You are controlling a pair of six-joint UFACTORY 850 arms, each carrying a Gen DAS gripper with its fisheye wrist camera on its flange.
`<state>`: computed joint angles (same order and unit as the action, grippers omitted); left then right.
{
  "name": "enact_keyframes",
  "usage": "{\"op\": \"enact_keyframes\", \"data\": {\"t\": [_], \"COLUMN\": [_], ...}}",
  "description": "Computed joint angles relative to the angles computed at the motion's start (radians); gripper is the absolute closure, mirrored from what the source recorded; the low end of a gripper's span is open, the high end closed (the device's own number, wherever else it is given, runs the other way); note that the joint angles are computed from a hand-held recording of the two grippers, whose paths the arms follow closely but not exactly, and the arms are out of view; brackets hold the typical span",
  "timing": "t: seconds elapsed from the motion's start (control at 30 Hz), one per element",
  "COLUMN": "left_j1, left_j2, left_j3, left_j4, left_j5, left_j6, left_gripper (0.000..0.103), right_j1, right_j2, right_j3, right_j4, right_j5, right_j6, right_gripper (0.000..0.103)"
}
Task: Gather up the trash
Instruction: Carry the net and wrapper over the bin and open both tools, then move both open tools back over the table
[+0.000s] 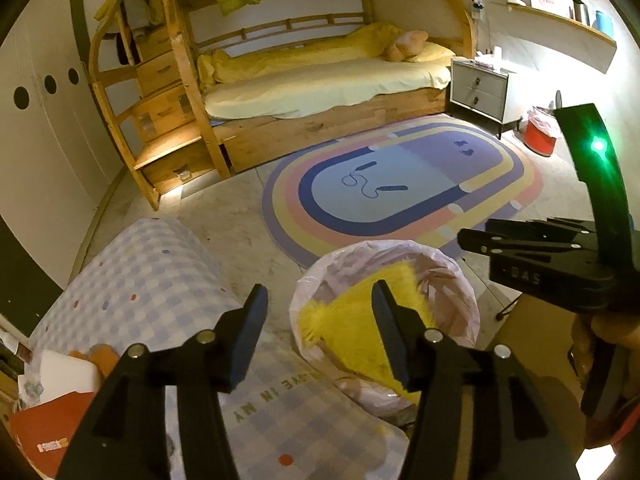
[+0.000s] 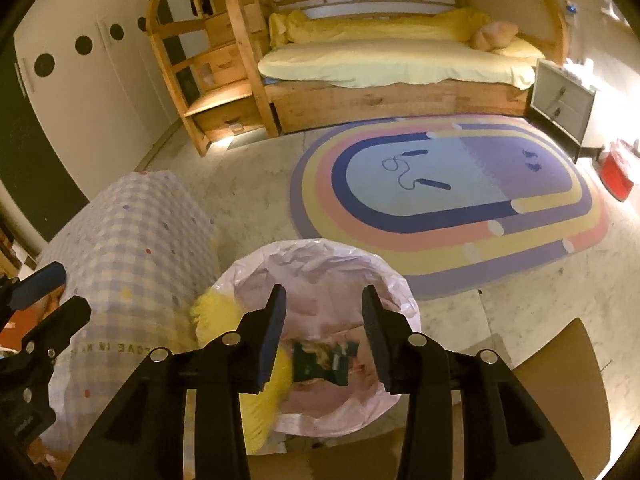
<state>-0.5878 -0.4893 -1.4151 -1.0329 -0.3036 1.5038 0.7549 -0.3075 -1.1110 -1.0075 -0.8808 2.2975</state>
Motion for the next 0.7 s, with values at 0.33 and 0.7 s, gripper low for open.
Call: {"op": "enact_keyframes", "data": {"t": [0.33,0.7], "left_j1": [0.049,0.171], "left_j2": [0.132,0.275], "left_j3": [0.11,0.217], "left_j4": [-0.26,-0.504], "left_j5": [0.012,-0.005], "left_j6": [0.242,0.438], "left_gripper": [0.044,0.041], "right_j1": [0.094,0.181], "right_j2": [0.013,-0.084], "right_j3": [-0.084,-0.31], "right_j4": [-0.018,-0.063], "right_j5": [-0.117,-0.198], "right_j6": [-0.026,-0.165], "right_gripper": [0.062,0.062]}}
